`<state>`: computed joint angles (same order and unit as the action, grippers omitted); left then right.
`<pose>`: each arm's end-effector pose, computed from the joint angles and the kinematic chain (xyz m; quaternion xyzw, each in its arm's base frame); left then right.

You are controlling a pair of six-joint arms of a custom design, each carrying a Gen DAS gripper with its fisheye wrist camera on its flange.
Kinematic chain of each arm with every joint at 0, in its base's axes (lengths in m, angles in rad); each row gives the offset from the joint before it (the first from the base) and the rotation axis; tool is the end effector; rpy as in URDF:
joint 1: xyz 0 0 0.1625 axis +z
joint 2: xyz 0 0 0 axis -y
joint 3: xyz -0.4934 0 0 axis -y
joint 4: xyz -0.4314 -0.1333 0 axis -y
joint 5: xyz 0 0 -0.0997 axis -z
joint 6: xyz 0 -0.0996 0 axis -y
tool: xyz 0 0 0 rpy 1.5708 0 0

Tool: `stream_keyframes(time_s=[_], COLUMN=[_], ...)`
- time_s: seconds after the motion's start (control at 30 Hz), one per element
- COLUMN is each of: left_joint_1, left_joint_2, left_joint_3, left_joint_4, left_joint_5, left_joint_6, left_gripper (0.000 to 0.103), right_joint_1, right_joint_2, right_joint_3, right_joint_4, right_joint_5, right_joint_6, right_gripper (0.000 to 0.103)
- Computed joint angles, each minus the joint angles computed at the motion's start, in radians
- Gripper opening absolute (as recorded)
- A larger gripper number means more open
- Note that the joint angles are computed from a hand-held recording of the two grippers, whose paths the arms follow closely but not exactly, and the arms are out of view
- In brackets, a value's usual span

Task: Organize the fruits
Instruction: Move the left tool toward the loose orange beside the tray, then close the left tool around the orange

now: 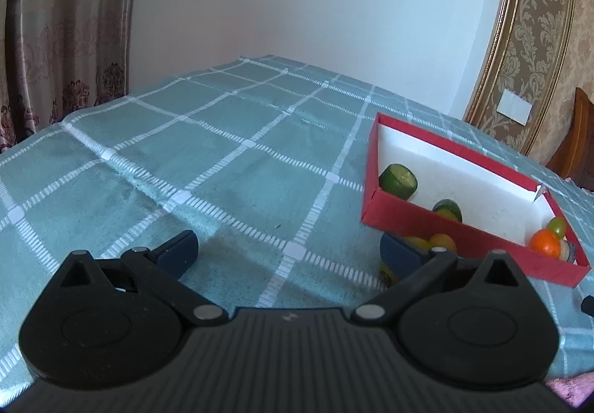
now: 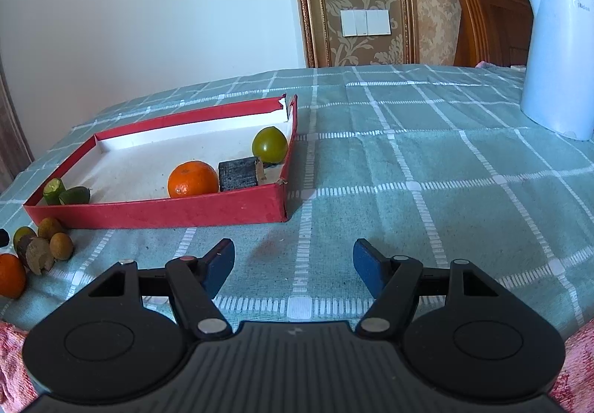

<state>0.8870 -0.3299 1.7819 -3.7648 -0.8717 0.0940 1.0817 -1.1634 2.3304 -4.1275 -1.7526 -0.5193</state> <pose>-0.2531 -0.6231 -0.0948 0.2171 0.8573 -0.4187 0.2064 -0.1234 -0.4773 0.2992 -0.0466 -0.7658 0.5246 0.3691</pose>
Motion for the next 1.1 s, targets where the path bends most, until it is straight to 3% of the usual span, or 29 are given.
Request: stream_keyframes(time_s=[0.23, 0.43, 0.67, 0.97, 1.1], left_joint_1=[-0.024, -0.046, -0.072, -0.089, -0.09], left_joint_2=[0.018, -0.006, -0.012, 0.016, 0.014], left_joint_3=[0.023, 0.105, 0.147, 0.099, 0.089], left_joint_4=[-0.133, -0.183, -0.138, -0.032, 0.011], left_joint_5=[0.0, -0.081, -0.142, -0.091, -0.091], left_joint_6=[0.144, 0.217, 0.274, 0.268, 0.252], left_gripper=[0.103, 0.103, 0.103, 0.103, 0.088], right_joint_1=[-0.007, -0.006, -0.004, -0.004, -0.005], right_joint_2=[-0.008, -0.007, -0.006, -0.005, -0.006], right_joint_3=[0.003, 0.001, 0.0, -0.001, 0.0], right_joint_4=[0.014, 0.019, 0.018, 0.019, 0.018], right_joint_5=[0.016, 0.014, 0.01, 0.008, 0.009], right_joint_6=[0.016, 0.013, 0.01, 0.007, 0.007], right_gripper=[0.07, 0.07, 0.071, 0.071, 0.071])
